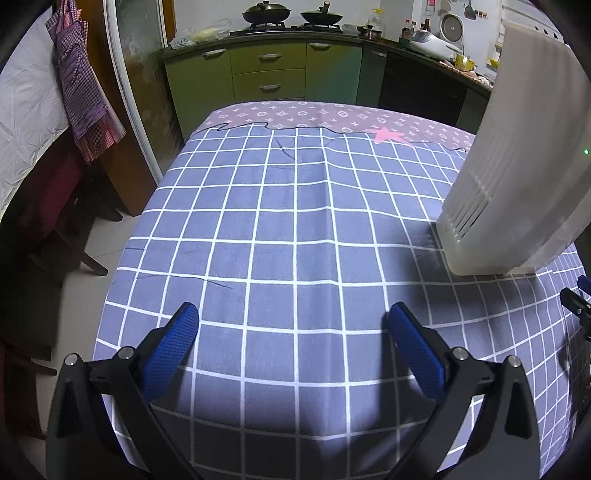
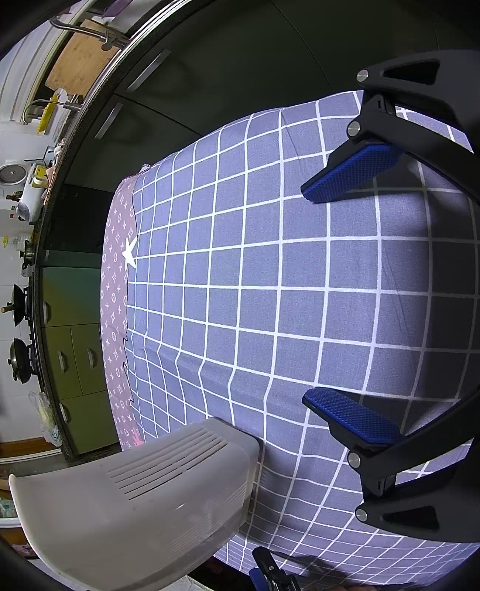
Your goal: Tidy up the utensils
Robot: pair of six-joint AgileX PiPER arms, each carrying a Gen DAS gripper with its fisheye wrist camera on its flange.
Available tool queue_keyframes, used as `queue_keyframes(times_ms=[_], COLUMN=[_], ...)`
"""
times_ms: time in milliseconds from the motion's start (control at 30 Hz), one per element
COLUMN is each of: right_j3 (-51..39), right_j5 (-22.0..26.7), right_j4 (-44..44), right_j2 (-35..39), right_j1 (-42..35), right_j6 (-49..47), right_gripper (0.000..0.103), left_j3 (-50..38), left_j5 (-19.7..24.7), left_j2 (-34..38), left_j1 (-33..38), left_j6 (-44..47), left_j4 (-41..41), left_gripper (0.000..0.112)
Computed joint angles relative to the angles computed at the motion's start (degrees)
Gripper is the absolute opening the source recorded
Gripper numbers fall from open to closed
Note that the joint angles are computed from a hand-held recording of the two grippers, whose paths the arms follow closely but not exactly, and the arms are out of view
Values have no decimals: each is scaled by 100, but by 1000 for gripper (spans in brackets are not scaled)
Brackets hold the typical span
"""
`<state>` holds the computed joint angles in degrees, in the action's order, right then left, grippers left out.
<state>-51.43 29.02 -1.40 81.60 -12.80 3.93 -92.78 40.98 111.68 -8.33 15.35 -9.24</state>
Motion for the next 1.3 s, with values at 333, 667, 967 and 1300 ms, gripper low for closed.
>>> queue_keyframes(times_ms=[333, 667, 967, 1300], right_j3=[5, 5, -3, -3], right_j5=[-1, -1, 2, 4], right_j4=[-3, 3, 2, -8], right_j2=[-5, -4, 0, -1], right_j1=[3, -4, -3, 6], right_j6=[6, -3, -2, 15], right_gripper=[99, 99, 99, 99], left_j3=[21, 587, 1154, 1474], left_j5=[-8, -660, -384, -139], left_j2=[-15, -527, -1865, -2737], left_j1=[4, -34, -81, -163], left_j6=[-1, -112, 514, 722], left_j4=[3, 81, -566, -743], left_gripper=[98, 97, 97, 97])
